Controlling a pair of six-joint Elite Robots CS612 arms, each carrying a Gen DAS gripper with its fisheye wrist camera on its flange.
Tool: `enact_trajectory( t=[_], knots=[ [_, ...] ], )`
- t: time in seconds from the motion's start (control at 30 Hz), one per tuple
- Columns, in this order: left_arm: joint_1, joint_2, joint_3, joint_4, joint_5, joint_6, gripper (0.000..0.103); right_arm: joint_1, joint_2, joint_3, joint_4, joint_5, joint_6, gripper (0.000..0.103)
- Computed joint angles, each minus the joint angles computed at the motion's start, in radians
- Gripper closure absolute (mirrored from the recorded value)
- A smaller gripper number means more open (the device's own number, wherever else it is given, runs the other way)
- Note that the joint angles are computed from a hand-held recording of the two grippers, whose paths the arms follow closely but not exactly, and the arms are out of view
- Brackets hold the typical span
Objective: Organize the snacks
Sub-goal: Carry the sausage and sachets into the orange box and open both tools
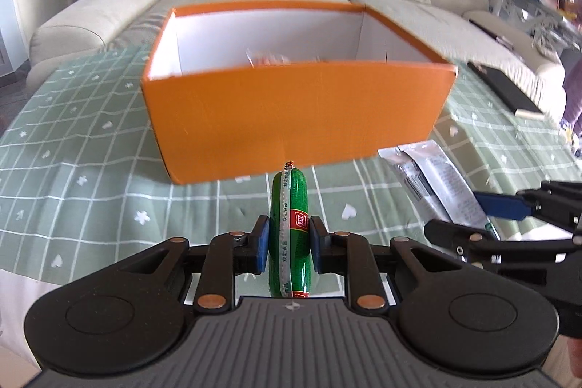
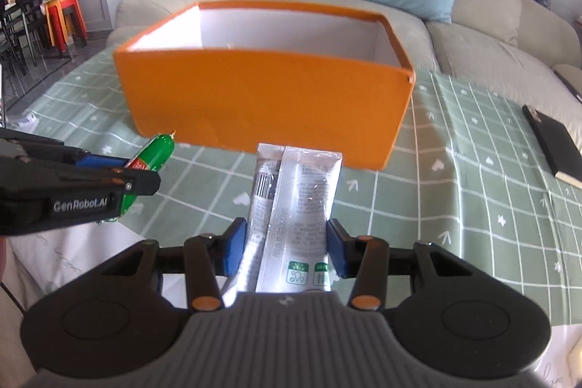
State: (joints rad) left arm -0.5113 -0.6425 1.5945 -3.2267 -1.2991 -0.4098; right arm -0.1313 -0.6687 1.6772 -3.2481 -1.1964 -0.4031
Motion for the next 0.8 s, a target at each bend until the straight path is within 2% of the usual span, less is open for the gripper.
enact_trajectory(
  t=[0.23,0.43,0.7,0.8],
  knots=[
    [0.003,-0.022,-0.005,-0.025,0.030,0.002,0.079,-0.002,-0.029,0.012,-0.051,0.049,0.001,0.058],
    [0.009,-0.031,-0.029,-0.032,0.058,0.036,0.079,-0.003,-0.041,-0.015,-0.054,0.087,-0.001,0.058],
    [0.029,-0.023,-0.095,-0.019,0.082,0.109,0.078,0.001,-0.037,-0.095,-0.038,0.113,-0.009,0.058],
    [0.044,-0.013,-0.134,0.005,0.059,0.120,0.078,0.007,-0.025,-0.143,-0.006,0.107,-0.012,0.058]
  ],
)
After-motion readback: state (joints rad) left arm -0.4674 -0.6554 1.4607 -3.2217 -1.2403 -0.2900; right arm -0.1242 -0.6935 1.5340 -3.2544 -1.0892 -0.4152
